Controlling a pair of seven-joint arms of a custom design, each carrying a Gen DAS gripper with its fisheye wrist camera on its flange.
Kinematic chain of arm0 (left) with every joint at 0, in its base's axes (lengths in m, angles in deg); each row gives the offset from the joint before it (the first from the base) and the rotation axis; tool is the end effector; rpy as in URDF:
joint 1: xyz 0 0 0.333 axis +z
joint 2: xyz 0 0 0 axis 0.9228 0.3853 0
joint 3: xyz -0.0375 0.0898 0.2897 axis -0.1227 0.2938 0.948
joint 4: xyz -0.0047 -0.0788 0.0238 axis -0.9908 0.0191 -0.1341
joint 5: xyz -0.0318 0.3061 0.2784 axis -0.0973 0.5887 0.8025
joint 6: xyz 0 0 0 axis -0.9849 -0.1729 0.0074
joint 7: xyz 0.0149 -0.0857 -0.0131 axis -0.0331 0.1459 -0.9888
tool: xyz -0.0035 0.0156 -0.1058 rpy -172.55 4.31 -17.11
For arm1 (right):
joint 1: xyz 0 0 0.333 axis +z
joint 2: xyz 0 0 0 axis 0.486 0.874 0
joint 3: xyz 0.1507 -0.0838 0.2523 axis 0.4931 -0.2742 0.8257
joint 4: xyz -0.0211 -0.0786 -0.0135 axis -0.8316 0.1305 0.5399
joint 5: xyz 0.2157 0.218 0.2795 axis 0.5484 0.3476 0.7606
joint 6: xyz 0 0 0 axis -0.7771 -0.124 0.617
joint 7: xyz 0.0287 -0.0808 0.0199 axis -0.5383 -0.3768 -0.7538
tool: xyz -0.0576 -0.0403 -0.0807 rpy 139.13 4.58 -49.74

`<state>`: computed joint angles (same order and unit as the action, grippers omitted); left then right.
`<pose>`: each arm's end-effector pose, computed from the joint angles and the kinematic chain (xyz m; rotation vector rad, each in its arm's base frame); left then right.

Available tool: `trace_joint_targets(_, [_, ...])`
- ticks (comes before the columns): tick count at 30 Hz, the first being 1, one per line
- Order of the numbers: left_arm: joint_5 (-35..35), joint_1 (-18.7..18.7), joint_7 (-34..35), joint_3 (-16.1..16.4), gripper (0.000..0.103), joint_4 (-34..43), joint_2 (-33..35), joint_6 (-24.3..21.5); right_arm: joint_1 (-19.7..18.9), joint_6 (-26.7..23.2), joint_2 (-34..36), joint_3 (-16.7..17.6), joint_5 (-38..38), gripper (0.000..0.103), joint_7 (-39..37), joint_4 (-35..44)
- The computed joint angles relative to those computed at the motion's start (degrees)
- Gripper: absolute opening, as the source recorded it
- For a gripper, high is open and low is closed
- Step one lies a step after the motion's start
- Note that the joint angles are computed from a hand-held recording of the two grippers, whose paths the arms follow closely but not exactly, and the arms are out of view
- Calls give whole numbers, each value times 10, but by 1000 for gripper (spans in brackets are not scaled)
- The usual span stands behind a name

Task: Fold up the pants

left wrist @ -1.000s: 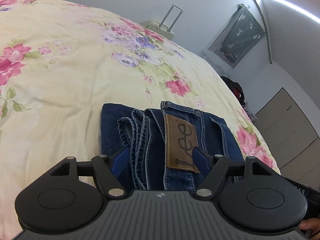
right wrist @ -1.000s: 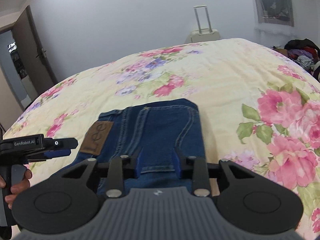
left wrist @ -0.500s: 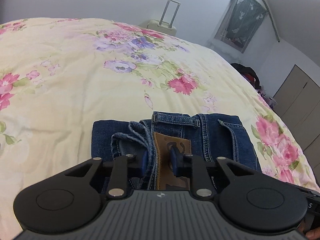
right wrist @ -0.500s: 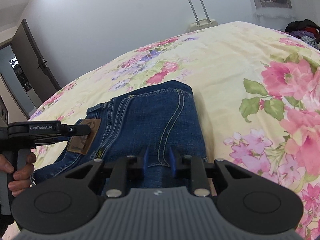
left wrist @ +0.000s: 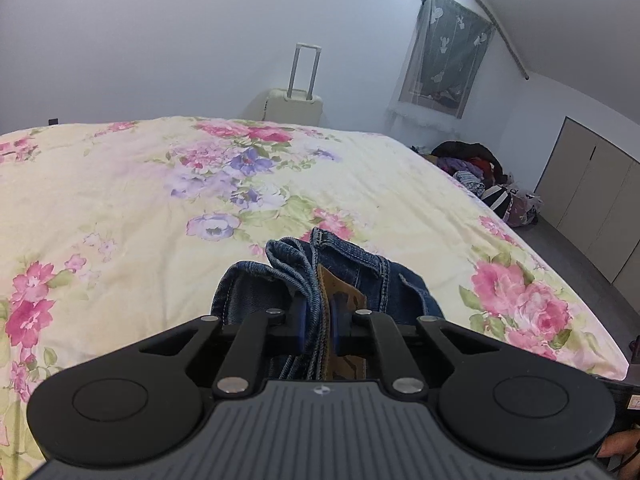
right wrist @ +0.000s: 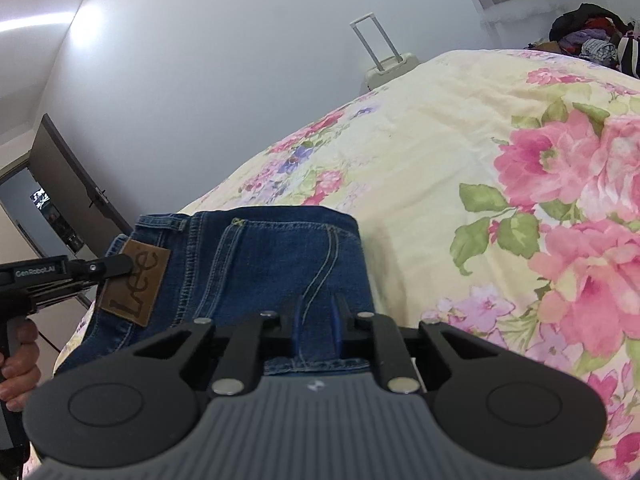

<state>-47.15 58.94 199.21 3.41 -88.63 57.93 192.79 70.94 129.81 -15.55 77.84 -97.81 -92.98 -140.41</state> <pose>0.7390 -0.3076 0.4536 -1.0418 2.4747 -1.3537 0.4839 0.4743 0.3699 -0.7495 1.9768 -0.6352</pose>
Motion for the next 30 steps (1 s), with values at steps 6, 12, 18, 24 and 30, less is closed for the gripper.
trace_joint_targets(6, [68,-22,-133,55,13,73,78,-40,-7,21,2,0,5,11,-14,0])
trace_joint_targets(12, [78,-6,-166,36,14,146,139,-78,-16,46,13,-7,23,9,-66,21])
trace_joint_targets(18, [65,8,-171,22,15,178,169,-103,-55,89,65,-29,106,9,-273,115])
trace_joint_targets(24, [66,3,-182,21,16,243,215,-139,-115,120,160,-10,305,0,-504,221])
trace_joint_targets(30, [67,6,-200,25,20,217,196,-126,-116,122,185,-23,391,0,-571,239])
